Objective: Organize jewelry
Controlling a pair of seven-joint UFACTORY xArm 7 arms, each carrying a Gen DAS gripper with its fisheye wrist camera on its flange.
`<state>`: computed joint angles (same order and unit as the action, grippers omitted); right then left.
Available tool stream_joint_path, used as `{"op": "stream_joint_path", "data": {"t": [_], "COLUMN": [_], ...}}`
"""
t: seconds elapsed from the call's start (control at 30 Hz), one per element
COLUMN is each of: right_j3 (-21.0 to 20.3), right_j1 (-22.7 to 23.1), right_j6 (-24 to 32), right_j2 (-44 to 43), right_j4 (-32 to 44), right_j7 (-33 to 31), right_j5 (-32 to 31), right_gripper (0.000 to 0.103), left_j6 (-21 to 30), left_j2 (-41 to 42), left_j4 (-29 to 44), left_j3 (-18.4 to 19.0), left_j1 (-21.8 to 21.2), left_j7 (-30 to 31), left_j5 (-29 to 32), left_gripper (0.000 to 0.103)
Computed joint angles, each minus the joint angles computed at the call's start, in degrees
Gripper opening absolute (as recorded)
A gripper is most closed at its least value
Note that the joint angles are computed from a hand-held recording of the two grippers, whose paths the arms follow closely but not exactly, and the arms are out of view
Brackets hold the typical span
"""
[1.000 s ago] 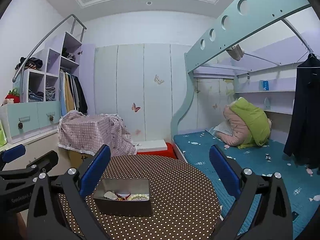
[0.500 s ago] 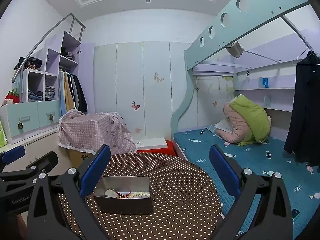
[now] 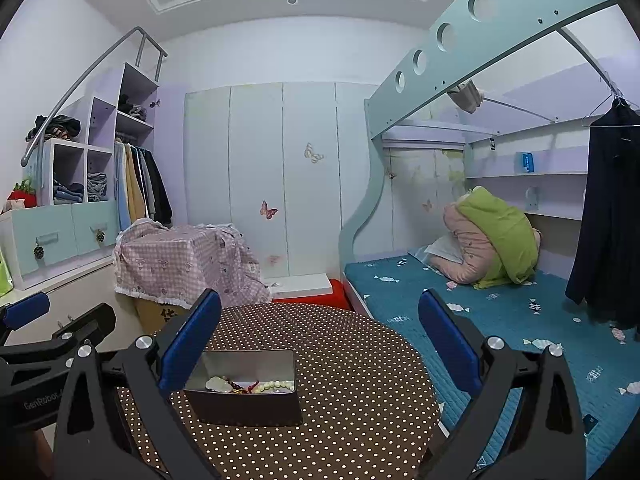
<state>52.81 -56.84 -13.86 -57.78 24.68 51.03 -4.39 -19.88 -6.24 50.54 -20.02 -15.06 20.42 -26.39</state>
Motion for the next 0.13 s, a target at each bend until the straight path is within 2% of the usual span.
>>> {"op": "stream_joint_path", "data": {"t": [0.13], "right_j3": [-0.1], "right_j1": [0.1], "right_j6": [0.0], "right_j2": [0.0], "right_j4": [0.0], "right_j7": [-0.1], "right_j5": [0.0], "right_gripper": [0.095], "left_j6": [-0.2], "left_j2": [0.0], "left_j4": [-0.3], "left_j3": [0.2], "left_j1": [-0.3], "left_j7": [-0.5], "left_j5": [0.6], "left_gripper": [0.098]}}
